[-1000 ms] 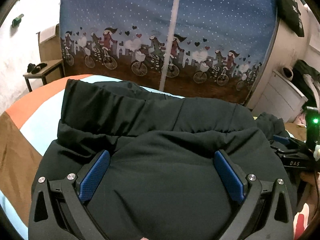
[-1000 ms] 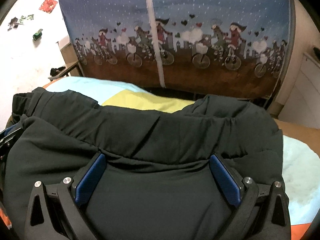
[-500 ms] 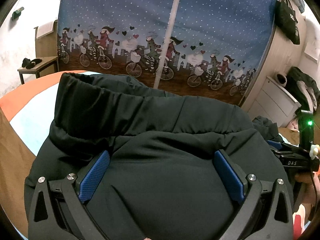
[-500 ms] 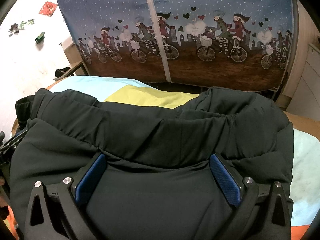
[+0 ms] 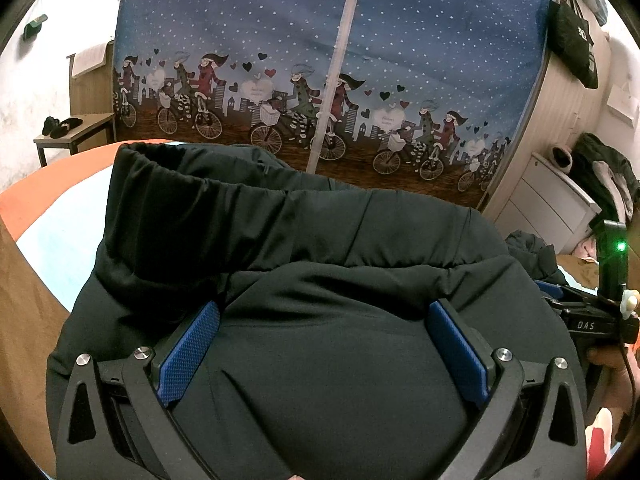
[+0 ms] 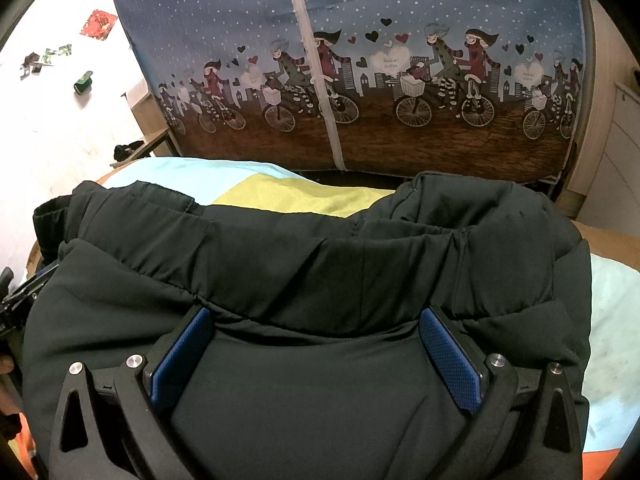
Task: Fold large clothes
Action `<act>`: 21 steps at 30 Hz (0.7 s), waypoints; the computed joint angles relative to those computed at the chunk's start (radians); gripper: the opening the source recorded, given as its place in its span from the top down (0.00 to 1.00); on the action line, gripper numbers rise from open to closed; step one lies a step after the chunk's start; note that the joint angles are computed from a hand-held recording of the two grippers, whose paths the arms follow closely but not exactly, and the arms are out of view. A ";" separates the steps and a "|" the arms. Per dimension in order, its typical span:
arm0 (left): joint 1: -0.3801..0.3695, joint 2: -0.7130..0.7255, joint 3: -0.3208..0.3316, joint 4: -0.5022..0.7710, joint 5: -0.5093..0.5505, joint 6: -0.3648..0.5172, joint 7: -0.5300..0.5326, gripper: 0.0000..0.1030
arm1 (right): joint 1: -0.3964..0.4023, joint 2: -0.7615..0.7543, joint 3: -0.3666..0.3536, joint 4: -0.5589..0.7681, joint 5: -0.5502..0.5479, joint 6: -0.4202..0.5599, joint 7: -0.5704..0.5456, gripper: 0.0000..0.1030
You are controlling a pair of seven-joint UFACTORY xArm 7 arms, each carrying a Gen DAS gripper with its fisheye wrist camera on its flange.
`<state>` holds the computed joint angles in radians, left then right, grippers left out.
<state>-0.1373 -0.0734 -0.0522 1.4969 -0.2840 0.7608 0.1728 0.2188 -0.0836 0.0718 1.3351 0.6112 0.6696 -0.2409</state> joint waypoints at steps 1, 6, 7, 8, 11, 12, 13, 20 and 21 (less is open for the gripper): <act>0.000 0.000 0.000 0.000 0.000 0.000 0.000 0.01 | 0.000 -0.001 0.000 -0.002 0.000 -0.001 -0.001 0.00; 0.000 -0.003 0.000 -0.004 0.000 -0.002 0.001 0.01 | 0.000 -0.007 -0.001 -0.008 0.007 -0.007 -0.006 0.00; 0.000 -0.001 0.000 0.003 0.001 0.004 0.004 0.01 | 0.001 -0.008 -0.002 -0.009 0.013 -0.011 -0.011 0.00; 0.001 0.004 0.000 0.016 0.011 0.021 0.002 0.01 | 0.000 -0.009 -0.004 -0.005 0.018 -0.006 -0.015 0.00; 0.006 -0.008 0.004 0.033 0.025 0.049 0.014 0.01 | -0.006 -0.023 -0.006 0.010 -0.022 0.007 -0.016 0.00; 0.008 -0.028 0.006 0.014 0.023 0.038 0.021 0.01 | -0.005 -0.040 -0.004 -0.009 -0.032 -0.019 -0.023 0.00; 0.011 -0.046 0.013 -0.001 0.017 0.024 0.039 0.01 | -0.006 -0.052 -0.003 -0.016 -0.063 -0.026 -0.023 0.00; 0.045 -0.113 0.051 -0.046 0.048 0.025 0.121 0.01 | -0.010 -0.136 -0.047 -0.097 -0.124 -0.058 -0.073 0.00; 0.050 -0.119 0.053 -0.052 0.055 0.030 0.121 0.01 | -0.017 -0.141 -0.050 -0.103 -0.137 -0.059 -0.059 0.00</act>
<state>-0.0873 -0.1925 0.0004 1.4452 -0.2290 0.7906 0.2935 0.2019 -0.2249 0.0220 1.2323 0.4744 0.6110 -0.3003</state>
